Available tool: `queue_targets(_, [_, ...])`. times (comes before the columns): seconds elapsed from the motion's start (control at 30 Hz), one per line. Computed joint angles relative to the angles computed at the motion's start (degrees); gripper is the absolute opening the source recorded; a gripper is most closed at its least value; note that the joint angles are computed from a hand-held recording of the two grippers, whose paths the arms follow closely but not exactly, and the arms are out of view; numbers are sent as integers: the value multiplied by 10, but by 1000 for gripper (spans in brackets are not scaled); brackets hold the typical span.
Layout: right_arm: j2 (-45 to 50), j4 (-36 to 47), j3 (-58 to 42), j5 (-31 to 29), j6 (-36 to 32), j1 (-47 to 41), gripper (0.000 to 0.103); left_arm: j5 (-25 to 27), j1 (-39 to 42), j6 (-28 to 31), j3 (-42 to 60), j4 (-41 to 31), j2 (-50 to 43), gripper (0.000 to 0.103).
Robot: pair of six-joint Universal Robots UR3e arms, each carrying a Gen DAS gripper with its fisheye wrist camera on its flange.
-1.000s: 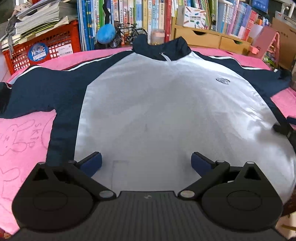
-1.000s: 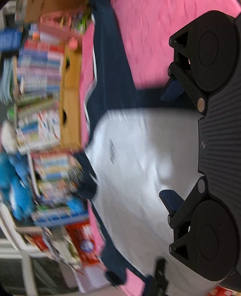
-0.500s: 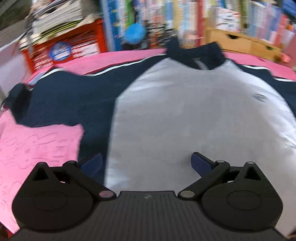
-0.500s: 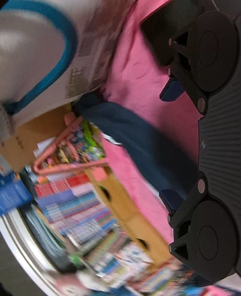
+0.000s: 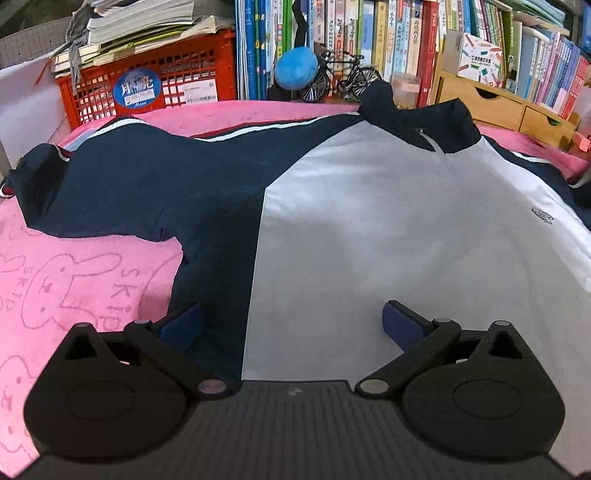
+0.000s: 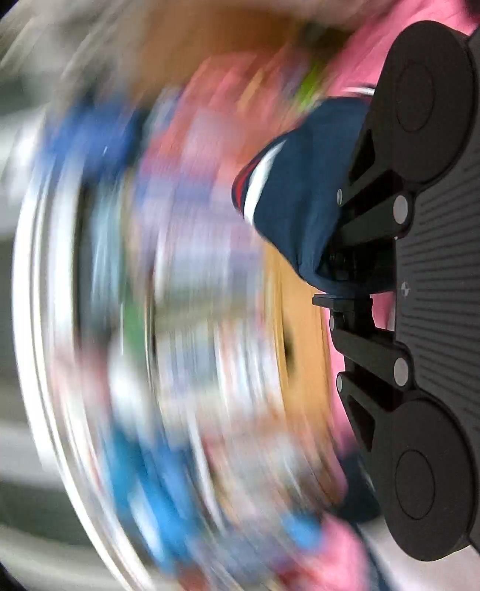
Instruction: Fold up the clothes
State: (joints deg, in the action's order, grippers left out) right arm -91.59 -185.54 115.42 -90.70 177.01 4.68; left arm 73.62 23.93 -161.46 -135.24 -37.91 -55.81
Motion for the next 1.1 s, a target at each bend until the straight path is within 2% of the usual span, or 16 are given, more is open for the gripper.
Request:
queue_targets(0.17, [139, 106, -111, -28, -100, 213, 11, -63, 55, 44, -57, 18, 57, 103])
queue_targets(0.27, [206, 90, -130, -124, -147, 298, 26, -96, 84, 67, -81, 18, 85, 103])
queue_targets(0.33, [224, 52, -121, -175, -177, 334, 44, -115, 99, 79, -93, 17, 100, 103])
queue_targets(0.4, [174, 43, -75, -126, -171, 314, 89, -113, 96, 75, -95, 29, 95, 103])
queue_targets(0.43, [139, 44, -48, -80, -162, 289, 95, -113, 95, 73, -96, 33, 93, 103])
queue_targets(0.57, [-8, 99, 29, 120, -73, 146, 102, -124, 105, 80, -99, 28, 99, 103])
queue_targets(0.67, [-57, 101, 59, 262, 74, 5, 103, -127, 108, 82, -101, 28, 101, 103])
queue_targets(0.7, [-54, 96, 63, 272, 148, -27, 103, -127, 108, 82, -102, 28, 101, 103])
queue_targets(0.77, [0, 132, 10, 232, 266, -49, 100, -129, 110, 83, -104, 27, 105, 103])
queue_targets(0.83, [68, 161, -54, 205, 311, -39, 82, -134, 115, 86, -105, 21, 110, 103])
queue_targets(0.87, [107, 181, -101, 190, 324, -22, 52, -139, 120, 89, -105, 14, 115, 103])
queue_targets(0.9, [139, 196, -142, 175, 334, -2, 38, -143, 124, 92, -106, 9, 119, 103])
queue_targets(0.93, [167, 200, -185, 167, 334, 21, 38, -145, 126, 93, -106, 6, 122, 103])
queue_targets(1.0, [219, 197, -278, 184, 276, 76, 38, -148, 128, 94, -105, 1, 124, 103])
queue_targets(1.07, [245, 192, -327, 249, 207, 107, 41, -149, 130, 97, -104, -3, 126, 103])
queue_targets(1.1, [258, 194, -353, 286, 173, 120, 52, -150, 131, 98, -103, -5, 127, 103])
